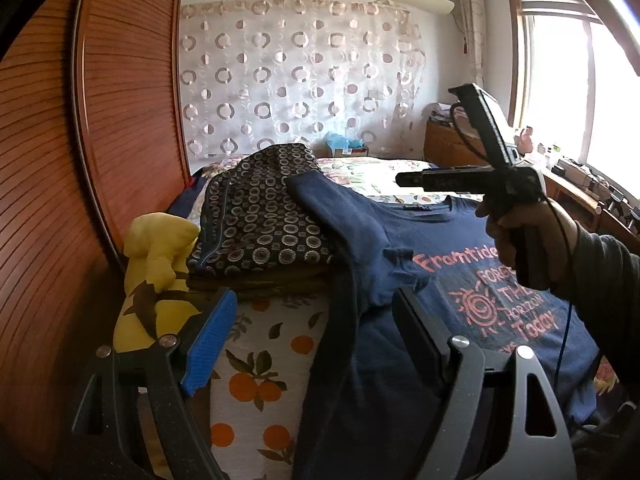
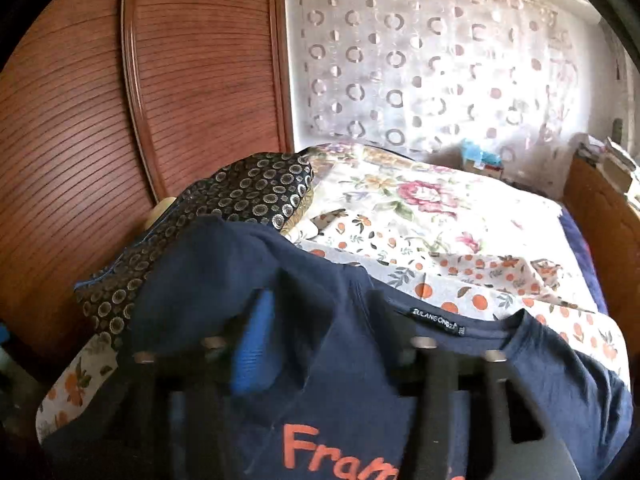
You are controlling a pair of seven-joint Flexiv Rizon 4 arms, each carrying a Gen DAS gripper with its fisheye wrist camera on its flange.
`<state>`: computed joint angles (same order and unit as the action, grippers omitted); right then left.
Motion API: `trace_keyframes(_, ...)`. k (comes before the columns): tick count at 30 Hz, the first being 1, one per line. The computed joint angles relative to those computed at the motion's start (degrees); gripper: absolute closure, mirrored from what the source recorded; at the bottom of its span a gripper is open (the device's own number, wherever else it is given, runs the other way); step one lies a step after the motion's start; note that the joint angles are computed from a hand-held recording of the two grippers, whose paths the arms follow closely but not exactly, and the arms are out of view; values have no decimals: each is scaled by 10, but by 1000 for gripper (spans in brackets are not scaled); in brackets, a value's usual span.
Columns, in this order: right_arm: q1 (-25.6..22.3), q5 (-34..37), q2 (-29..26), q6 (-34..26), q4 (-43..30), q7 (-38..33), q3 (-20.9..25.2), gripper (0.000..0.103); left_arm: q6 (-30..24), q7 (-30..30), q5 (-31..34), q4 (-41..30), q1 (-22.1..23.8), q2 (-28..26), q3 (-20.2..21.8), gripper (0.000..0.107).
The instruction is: Fold small clothes
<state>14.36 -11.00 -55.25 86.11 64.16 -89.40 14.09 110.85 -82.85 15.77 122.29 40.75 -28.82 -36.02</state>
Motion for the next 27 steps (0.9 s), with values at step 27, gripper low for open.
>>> trace_keyframes(27,-21,46,249,270,505,16,-152,42,-28,44,-36,-47,-94,-49,-9,26)
